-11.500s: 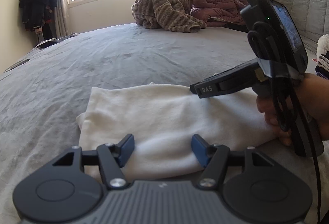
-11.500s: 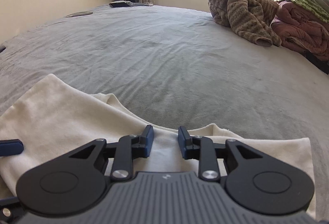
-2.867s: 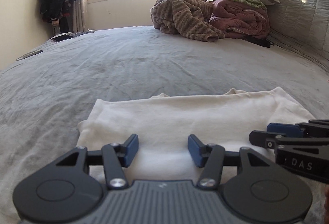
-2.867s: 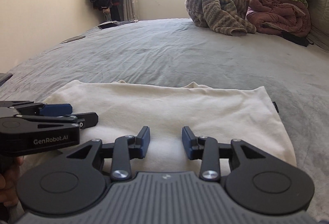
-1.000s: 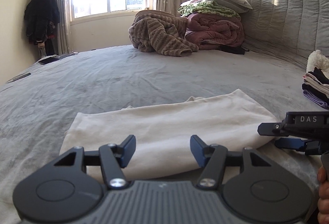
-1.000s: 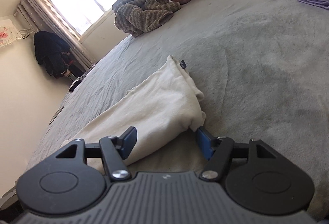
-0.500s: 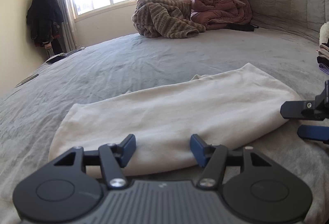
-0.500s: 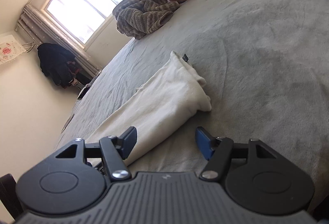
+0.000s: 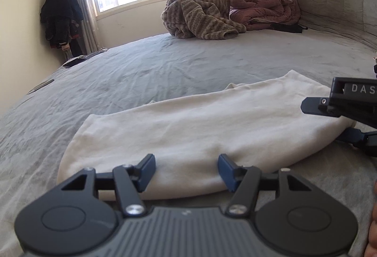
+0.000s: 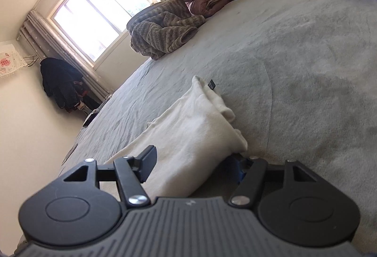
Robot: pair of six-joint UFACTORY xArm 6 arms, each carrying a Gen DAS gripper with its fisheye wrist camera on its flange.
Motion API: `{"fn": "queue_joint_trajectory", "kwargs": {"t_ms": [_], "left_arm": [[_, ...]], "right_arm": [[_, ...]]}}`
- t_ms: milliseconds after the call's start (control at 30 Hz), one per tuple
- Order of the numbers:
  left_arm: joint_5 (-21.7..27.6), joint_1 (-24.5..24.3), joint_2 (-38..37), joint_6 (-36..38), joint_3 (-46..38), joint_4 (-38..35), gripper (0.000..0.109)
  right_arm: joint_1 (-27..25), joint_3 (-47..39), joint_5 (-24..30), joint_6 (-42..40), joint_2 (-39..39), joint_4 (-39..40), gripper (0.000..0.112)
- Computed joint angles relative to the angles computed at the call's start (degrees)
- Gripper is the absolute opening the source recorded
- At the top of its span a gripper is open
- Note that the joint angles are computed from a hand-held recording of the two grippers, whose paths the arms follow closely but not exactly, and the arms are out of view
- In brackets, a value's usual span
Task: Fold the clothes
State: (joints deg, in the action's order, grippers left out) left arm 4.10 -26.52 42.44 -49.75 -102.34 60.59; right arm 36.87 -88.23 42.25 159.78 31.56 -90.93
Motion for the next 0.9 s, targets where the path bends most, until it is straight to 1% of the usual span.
{"fn": "queue_joint_trajectory", "kwargs": {"t_ms": [67, 133, 200, 300, 400, 467, 500, 567, 600, 633, 667, 700, 733, 767, 833, 867, 900], "left_arm": [[0.9, -0.2, -0.3, -3.6, -0.1, 3.6, 0.061], [1.4, -0.4, -0.4, -5.1, -0.1, 5.3, 0.061], [1.5, -0.3, -0.4, -5.5, -0.1, 5.5, 0.061], [1.6, -0.4, -0.4, -5.4, -0.1, 5.2, 0.061], [1.3, -0.3, -0.4, -4.8, 0.0, 4.4, 0.061], [1.2, -0.3, -0.4, -4.5, 0.0, 4.0, 0.061], [1.2, -0.3, -0.5, -4.4, 0.1, 3.9, 0.061], [1.2, -0.2, -0.5, -4.2, 0.1, 3.6, 0.061], [1.3, -0.2, -0.5, -4.2, 0.1, 3.7, 0.061], [1.4, -0.3, -0.6, -5.3, -0.1, 5.3, 0.061], [1.7, -0.3, -0.8, -7.9, -0.3, 8.5, 0.061], [1.7, -0.3, -1.0, -10.6, -0.4, 11.6, 0.061], [1.6, -0.2, -1.1, -12.1, -0.5, 13.1, 0.061], [1.5, -0.2, -1.1, -13.3, -0.7, 14.4, 0.061], [1.8, -0.3, -0.6, -13.7, -1.3, 14.9, 0.061], [2.0, -0.3, -0.5, -14.2, -1.6, 15.7, 0.062], [2.3, -0.4, -0.5, -16.6, -2.0, 18.6, 0.062]], "right_arm": [[-0.2, 0.0, 0.1, 1.7, 0.1, -1.2, 0.069], [0.0, 0.3, 1.0, 4.2, 0.1, -2.8, 0.068], [0.1, 0.2, 1.3, 5.2, 0.1, -3.5, 0.067], [0.0, -1.0, 1.4, 2.8, 0.7, -0.7, 0.061], [0.1, -0.8, 2.2, 5.2, 0.6, -0.8, 0.058], [0.2, -0.6, 2.4, 6.9, 0.6, -1.4, 0.054], [0.2, -1.0, 2.5, 5.9, 0.8, -0.9, 0.051], [0.6, -2.0, 3.3, 3.4, 1.4, -0.2, 0.035], [1.0, -2.3, 4.5, 2.3, 1.5, -0.4, 0.032], [1.4, -2.7, 5.6, 1.2, 1.6, -0.7, 0.032], [1.5, -2.9, 5.8, 0.7, 1.6, -1.0, 0.032], [1.2, -3.0, 5.1, 0.9, 1.7, -0.3, 0.032], [0.9, -3.1, 4.3, 1.0, 1.7, 0.4, 0.035], [0.6, -3.1, 3.5, 1.3, 1.8, 1.0, 0.035], [-0.1, -2.3, 1.7, 4.4, 1.7, 0.7, 0.035], [-0.2, -2.3, 1.5, 4.8, 1.7, 0.4, 0.035], [-0.2, -2.4, 1.5, 4.0, 1.7, 0.6, 0.035]]}}
